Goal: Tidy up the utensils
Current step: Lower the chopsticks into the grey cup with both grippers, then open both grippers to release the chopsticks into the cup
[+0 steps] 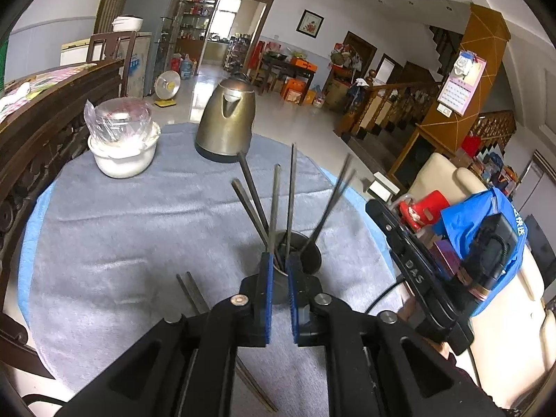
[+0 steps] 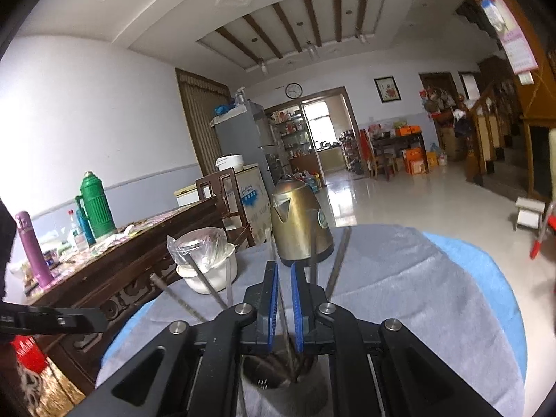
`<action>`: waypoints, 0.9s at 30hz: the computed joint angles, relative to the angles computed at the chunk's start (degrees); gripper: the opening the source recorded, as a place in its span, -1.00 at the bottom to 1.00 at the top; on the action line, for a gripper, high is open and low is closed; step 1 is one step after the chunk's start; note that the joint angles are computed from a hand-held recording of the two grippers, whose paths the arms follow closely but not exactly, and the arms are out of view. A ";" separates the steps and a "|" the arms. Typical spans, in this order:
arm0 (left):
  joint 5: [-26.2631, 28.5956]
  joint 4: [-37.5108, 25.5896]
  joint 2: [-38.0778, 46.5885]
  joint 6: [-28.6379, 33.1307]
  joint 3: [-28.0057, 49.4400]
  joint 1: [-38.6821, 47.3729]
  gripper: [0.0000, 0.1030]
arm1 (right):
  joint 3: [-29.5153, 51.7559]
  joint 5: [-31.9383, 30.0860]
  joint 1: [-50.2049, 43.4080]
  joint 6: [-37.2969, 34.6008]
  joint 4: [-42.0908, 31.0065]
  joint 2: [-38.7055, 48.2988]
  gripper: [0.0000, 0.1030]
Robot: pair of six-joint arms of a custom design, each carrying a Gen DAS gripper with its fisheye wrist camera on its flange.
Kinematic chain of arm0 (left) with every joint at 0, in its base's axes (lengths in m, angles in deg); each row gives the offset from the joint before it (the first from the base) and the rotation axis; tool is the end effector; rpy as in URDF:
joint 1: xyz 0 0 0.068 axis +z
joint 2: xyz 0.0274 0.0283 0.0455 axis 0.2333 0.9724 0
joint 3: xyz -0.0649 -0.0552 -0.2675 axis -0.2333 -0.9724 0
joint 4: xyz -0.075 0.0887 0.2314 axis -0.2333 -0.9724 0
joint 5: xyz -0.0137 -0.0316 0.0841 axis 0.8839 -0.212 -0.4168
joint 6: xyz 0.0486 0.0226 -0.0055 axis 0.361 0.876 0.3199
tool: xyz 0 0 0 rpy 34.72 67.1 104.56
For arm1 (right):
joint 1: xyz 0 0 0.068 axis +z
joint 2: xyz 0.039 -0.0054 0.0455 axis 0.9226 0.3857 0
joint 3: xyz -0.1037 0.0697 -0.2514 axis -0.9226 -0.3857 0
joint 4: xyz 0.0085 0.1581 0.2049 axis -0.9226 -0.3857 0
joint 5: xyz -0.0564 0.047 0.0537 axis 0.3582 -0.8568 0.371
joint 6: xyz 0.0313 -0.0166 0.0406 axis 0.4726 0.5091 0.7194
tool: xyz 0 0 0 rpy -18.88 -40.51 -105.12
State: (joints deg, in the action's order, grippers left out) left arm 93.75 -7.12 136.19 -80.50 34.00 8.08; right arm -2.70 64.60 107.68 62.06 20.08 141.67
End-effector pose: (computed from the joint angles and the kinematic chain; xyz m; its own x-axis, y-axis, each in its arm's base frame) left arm 0.1914 -0.0329 0.3101 -0.7104 0.0184 -0.7036 0.3440 0.8812 -0.3242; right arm 0.2269 0.1729 0.2690 -0.2625 0.2795 -0.9236 -0.1715 0.9284 0.3297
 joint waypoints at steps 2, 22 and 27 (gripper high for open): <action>-0.93 0.40 0.24 -0.05 -0.71 -1.16 -0.69 | -2.06 -0.61 0.25 1.77 -0.19 -1.42 -0.82; -7.35 3.53 4.20 -2.90 -3.27 -9.44 -0.54 | -23.00 -18.88 0.29 13.84 13.17 3.53 -0.82; -10.77 5.61 8.62 -2.49 3.69 -13.13 -0.54 | -23.92 -19.73 0.49 14.02 14.63 4.02 -0.82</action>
